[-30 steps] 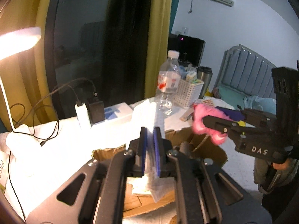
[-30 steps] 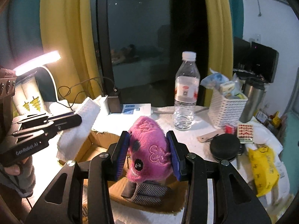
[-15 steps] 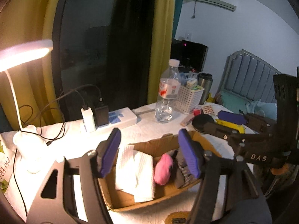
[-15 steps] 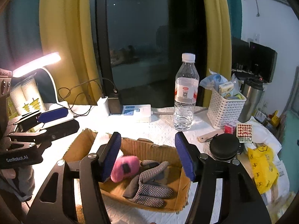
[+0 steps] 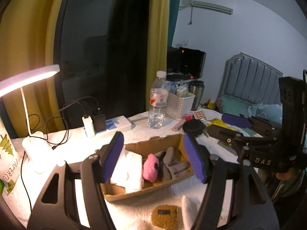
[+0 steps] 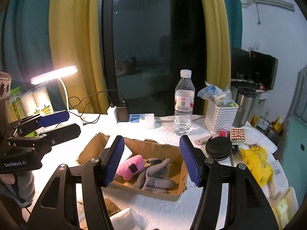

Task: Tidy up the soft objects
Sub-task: 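Withdraw both open tools from the box toward the sponge and cotton swabs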

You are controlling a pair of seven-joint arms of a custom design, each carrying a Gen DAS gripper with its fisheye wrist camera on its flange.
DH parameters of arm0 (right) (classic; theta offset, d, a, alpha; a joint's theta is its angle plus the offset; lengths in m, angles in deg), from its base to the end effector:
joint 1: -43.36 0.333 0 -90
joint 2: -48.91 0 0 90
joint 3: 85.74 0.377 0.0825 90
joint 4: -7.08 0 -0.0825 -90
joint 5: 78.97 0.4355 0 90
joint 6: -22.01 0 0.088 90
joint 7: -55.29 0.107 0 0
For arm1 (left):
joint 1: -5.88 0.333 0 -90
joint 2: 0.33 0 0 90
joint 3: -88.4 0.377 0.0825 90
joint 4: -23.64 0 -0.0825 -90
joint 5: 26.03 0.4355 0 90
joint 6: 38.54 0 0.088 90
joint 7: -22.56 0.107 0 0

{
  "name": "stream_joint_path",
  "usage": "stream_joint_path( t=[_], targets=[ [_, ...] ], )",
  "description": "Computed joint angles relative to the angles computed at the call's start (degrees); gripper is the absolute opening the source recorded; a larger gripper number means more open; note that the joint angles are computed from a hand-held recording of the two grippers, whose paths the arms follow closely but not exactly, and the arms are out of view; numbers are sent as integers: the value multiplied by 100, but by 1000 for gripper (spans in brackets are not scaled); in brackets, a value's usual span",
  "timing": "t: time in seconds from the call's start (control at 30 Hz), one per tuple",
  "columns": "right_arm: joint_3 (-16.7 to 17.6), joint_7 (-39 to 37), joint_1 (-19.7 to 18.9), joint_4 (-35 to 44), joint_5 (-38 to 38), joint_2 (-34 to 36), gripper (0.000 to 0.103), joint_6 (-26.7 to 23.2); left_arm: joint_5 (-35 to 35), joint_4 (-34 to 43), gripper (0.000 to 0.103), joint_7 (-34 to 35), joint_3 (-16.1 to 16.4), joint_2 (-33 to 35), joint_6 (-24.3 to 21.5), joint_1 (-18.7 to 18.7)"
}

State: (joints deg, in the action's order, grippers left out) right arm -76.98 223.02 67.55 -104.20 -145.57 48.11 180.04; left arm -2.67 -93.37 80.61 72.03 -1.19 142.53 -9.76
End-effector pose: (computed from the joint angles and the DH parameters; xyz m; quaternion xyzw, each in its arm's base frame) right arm 0.5191 0.3826 0.6051 -0.6480 0.5583 -0.3272 0.4017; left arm 0.5191 -0.3680 0.6205 -0.4609 0.7075 -0.4873 0.2227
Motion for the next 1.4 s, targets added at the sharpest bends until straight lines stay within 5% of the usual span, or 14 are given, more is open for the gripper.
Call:
stream_joint_path(
  t=[0.33, 0.73, 1.4],
  targets=[
    [217, 330, -18, -429, -197, -460, 63, -161, -286, -499, 67, 87, -559, -505, 137, 436],
    [490, 562, -109, -911, -186, -884, 63, -126, -1501, -1120, 74, 957, -865, -1016, 278, 453],
    [717, 753, -81, -1588, 181, -1167, 63, -180, -3009, -1874, 75, 2023, -793, -1287, 274, -143]
  ],
)
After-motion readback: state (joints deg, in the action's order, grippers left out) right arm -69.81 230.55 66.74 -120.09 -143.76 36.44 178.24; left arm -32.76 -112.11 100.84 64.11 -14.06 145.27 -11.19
